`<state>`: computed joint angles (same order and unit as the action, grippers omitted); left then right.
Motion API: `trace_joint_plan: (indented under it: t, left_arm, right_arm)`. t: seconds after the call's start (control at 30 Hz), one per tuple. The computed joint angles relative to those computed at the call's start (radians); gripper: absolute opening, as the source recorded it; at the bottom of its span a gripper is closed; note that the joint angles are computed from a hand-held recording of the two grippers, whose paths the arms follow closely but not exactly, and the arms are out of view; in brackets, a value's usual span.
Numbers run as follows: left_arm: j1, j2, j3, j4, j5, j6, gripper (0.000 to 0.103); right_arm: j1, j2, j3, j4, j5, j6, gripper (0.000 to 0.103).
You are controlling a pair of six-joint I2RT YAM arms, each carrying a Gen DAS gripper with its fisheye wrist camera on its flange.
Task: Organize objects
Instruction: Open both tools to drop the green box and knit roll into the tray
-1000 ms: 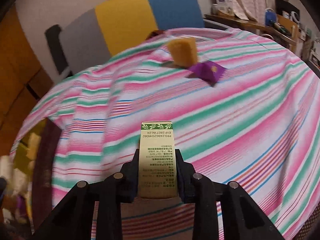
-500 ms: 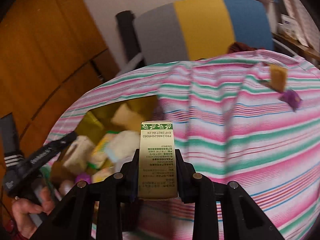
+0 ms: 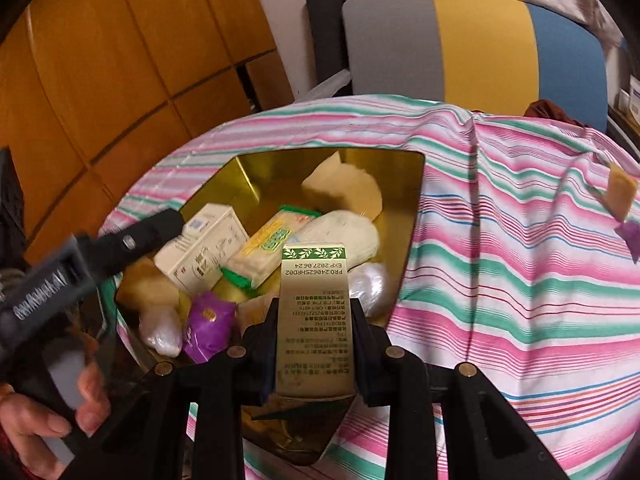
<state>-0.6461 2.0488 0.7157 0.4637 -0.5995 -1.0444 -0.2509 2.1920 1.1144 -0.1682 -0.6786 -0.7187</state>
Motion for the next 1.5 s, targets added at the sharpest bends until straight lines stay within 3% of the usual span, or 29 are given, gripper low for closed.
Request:
trace_joint_plan:
  t: [0.2,0.37,0.83,1.5]
  left_arm:
    - [0.011,-0.015,-0.016,-0.051,0.022,-0.109,0.103]
    - [0.006,0.003,0.005,-0.098,0.04,-0.143,0.103]
    - [-0.031,0.04,0.086,-0.181,0.023,-0.123,0.103]
    - [-0.058,0.021,0.096,-0.299,-0.031,-0.193,0.103]
  right_arm:
    - [0.02,0.008,-0.016,0.03,0.04,-0.005,0.036]
    - [-0.007,-0.006,-0.022,0.023,-0.002,0.002,0.042]
    - [-0.035,0.005,0.003,0.012,-0.008,0.044,0.043]
    - [-0.034,-0.021,-0.013,0.076,0.03,0.082,0.043]
